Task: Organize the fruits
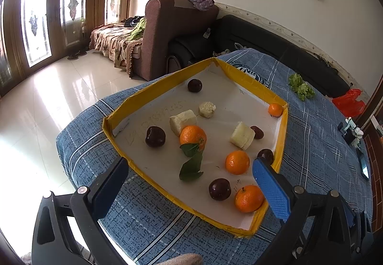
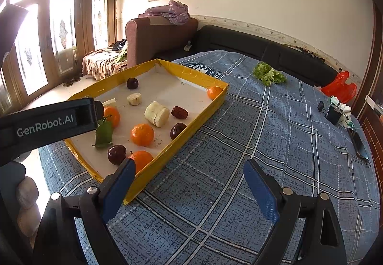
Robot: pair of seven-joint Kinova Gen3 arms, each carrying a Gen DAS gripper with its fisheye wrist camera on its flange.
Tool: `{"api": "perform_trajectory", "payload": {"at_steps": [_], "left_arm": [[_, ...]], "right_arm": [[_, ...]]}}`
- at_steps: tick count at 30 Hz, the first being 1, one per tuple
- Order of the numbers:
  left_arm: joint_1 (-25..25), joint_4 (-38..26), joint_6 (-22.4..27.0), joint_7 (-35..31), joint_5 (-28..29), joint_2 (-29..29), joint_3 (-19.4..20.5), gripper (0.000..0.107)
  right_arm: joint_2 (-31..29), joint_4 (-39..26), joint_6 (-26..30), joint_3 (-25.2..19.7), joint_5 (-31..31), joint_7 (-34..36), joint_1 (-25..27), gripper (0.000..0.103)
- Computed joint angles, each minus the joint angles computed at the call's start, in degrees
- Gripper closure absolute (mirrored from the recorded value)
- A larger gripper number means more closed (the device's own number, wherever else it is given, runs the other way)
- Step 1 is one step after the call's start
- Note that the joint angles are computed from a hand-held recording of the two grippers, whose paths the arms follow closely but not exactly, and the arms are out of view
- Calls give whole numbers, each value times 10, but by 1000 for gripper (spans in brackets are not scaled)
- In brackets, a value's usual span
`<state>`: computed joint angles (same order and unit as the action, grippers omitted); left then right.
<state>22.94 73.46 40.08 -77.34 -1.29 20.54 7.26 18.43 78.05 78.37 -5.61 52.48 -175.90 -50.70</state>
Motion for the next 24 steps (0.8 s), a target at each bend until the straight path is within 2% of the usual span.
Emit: {"api": "perform_trajectory", "payload": {"at_steps": [12, 19, 24], "left_arm": [[-1, 0, -3, -2, -2, -2, -1, 4], [21, 2, -35, 36, -53, -18, -26, 4], [11, -21, -5, 15, -42, -19, -5, 4]], "right_arm": [[2, -2, -4, 0, -2, 5, 0, 8], [-6, 0, -4, 1, 13, -3, -6, 8], [-34, 26, -17, -7, 26, -37, -3, 8]]}}
